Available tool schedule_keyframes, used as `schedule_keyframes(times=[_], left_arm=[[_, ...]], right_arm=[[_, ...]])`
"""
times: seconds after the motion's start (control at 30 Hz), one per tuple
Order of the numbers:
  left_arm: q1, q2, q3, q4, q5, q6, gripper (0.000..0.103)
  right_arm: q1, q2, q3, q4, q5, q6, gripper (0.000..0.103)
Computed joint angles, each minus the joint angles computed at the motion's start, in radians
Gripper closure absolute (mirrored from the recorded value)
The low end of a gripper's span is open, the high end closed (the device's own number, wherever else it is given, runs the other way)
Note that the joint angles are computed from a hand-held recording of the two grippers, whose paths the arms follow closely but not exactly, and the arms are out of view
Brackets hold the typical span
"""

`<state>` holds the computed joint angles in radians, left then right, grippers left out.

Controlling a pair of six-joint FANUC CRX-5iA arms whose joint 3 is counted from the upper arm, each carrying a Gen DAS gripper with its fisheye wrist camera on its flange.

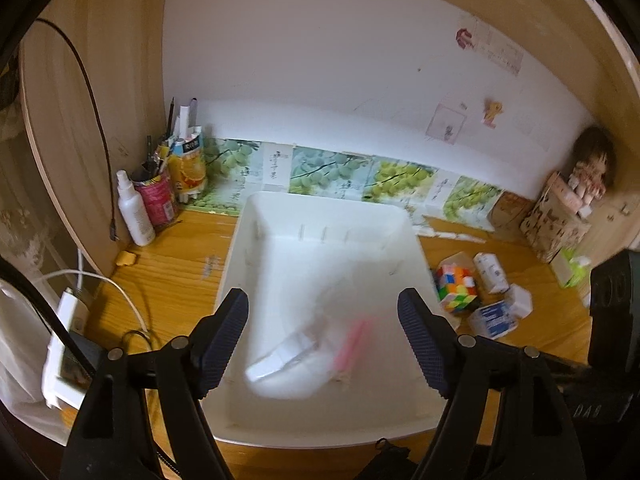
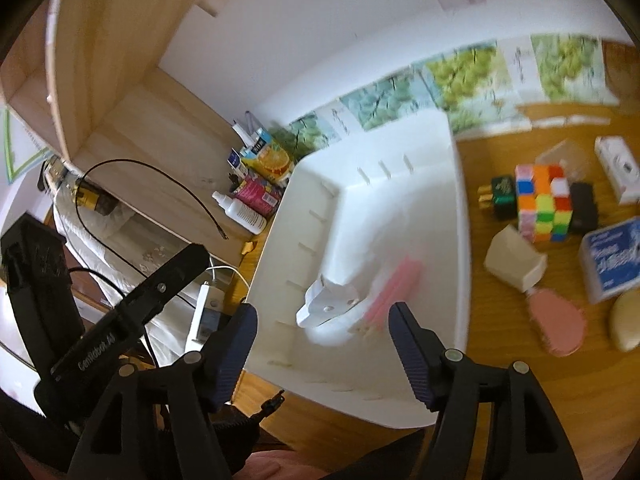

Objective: Organize rigid objects
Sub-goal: 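Lift both open tools away from the tray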

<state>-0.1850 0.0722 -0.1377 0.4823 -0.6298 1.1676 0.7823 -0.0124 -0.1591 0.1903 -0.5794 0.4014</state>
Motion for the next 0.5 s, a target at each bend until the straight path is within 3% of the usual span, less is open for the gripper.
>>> schedule_keyframes(times=[0.1,0.5], left_arm=[[-0.020,-0.004,-0.003,0.003,0.016,0.048,0.023],[-0.138,-0.013,0.040,-0.137,0.040,0.357,0.023]], right_arm=[[0.009,-0.032,-0.041,0.078,0.003,-0.026,0.027],[-0.001,-0.191,-0.171,0.206,-0.047,0.044,0.027]])
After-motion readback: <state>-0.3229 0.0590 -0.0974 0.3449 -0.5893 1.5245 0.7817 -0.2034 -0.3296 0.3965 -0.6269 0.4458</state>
